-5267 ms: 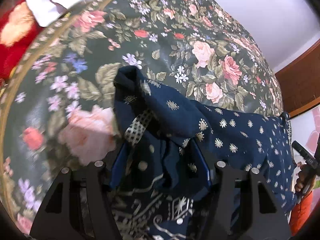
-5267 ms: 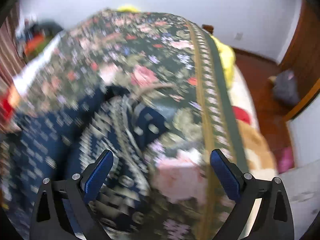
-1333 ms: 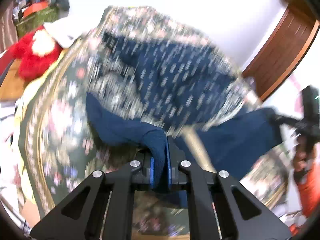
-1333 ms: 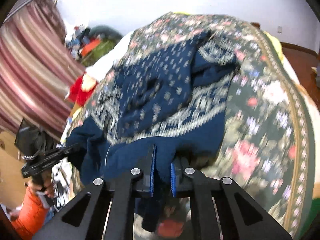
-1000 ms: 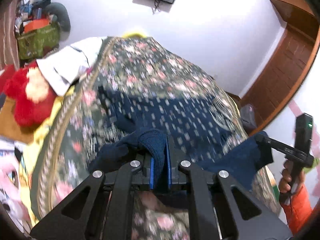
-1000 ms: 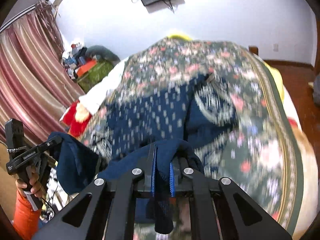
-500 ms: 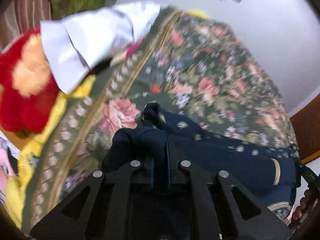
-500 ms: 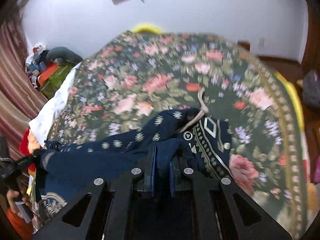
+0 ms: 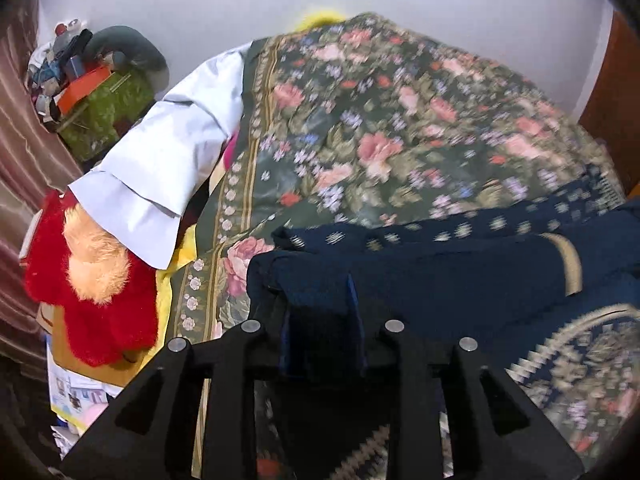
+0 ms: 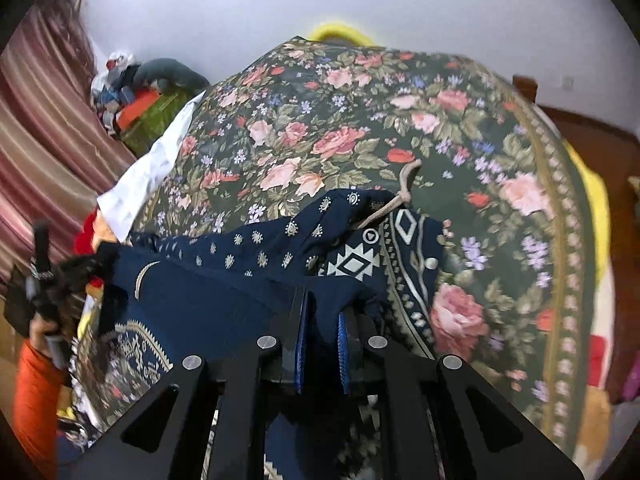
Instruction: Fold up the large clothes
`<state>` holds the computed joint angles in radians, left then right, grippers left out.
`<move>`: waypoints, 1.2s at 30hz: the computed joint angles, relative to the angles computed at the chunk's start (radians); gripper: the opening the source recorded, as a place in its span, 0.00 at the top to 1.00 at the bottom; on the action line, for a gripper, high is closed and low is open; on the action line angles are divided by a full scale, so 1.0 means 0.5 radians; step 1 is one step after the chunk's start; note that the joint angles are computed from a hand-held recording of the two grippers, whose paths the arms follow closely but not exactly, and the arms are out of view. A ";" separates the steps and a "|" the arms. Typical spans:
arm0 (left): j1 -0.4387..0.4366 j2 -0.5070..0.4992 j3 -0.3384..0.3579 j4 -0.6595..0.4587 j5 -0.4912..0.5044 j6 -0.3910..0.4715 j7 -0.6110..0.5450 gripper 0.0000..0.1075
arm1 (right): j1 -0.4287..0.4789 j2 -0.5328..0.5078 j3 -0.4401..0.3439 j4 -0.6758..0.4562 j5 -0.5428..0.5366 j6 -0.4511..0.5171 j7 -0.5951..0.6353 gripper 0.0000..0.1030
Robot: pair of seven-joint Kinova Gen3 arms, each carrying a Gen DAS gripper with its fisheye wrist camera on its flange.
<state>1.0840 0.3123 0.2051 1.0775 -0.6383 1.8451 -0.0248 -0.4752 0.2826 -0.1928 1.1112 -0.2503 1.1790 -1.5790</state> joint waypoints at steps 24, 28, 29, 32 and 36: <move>0.266 0.355 -0.105 -0.452 0.022 0.039 0.010 0.23 | -0.076 -0.360 -0.084 0.455 0.164 -0.110 0.018 0.91; 0.264 0.488 -0.222 -0.559 0.046 0.069 -0.085 0.23 | -0.290 -0.159 -0.119 0.350 0.381 -0.115 -0.112 0.91; 0.255 0.503 -0.247 -0.560 0.050 0.068 -0.108 0.23 | -0.328 -0.114 -0.112 0.313 0.417 -0.109 -0.125 0.91; 0.188 0.475 -0.288 -0.471 0.087 -0.002 -0.143 0.23 | -0.423 0.090 -0.091 0.092 0.473 -0.032 -0.095 0.91; 0.029 0.463 -0.324 -0.475 0.106 0.045 -0.251 0.26 | -0.580 0.299 0.018 -0.264 0.626 0.047 -0.156 0.91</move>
<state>1.0984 0.5437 0.0433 0.8400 -0.5854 1.8676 -0.1501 -0.7654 0.4322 -0.1837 0.9791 0.0627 1.2026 -1.6572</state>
